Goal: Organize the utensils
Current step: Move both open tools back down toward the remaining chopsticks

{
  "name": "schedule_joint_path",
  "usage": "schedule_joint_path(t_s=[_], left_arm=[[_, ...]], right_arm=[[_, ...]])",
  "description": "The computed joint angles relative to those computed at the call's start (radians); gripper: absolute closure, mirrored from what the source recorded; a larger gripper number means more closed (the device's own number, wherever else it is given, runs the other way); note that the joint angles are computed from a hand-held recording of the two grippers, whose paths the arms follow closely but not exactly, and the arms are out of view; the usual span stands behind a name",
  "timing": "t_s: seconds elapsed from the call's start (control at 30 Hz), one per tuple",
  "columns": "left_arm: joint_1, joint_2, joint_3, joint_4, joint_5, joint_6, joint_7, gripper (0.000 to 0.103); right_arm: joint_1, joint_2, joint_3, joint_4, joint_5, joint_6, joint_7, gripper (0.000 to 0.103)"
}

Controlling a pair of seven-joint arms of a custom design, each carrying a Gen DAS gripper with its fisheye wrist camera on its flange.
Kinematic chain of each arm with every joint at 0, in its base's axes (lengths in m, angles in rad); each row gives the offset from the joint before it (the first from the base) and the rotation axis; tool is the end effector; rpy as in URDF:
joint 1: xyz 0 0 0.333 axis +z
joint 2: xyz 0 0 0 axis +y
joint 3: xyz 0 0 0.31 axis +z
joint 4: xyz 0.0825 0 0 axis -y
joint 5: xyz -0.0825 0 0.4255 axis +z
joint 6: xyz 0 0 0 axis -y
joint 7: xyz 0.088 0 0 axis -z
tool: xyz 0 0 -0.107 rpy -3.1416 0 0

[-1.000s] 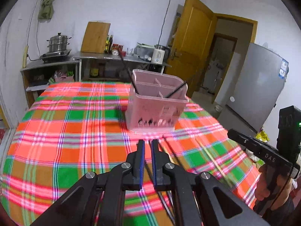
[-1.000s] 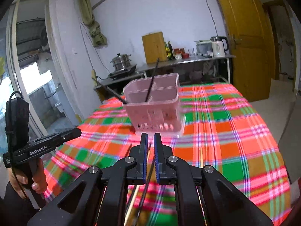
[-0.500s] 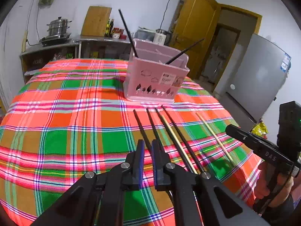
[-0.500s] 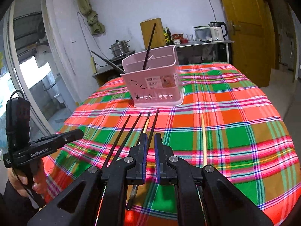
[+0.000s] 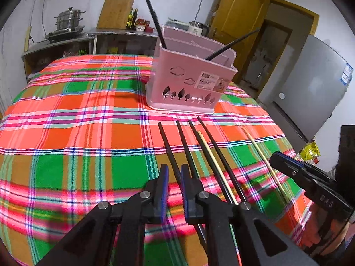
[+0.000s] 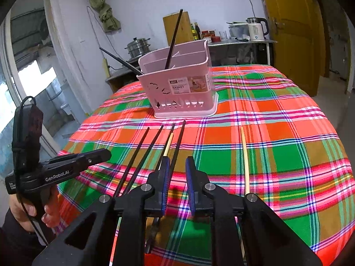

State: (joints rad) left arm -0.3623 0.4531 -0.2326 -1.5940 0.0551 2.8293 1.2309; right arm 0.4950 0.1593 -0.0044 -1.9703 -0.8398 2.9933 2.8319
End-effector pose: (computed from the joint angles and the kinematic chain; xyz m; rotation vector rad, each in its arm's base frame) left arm 0.6458 -0.4054 0.4477 -1.6895 2.1423 -1.1100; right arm 0.5581 0.3584 0.4476 -1.6114 1.5953 -0.4762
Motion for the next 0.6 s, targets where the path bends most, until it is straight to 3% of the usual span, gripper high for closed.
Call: schedule_joint_path(t_s=[0.5,0.6], left_arm=[[-0.046,0.162,0.04,0.234,0.044,-0.154,-0.056,0.086],[-0.055,0.176,0.049,0.248,0.064,-0.142,-0.059,0.086]], right_arm=[[-0.001,0.114,0.03,0.121,0.3,-0.093,-0.301,0.088],[0.004,0.14,0.029,0.151,0.349,-0.11,-0.353,0.088]])
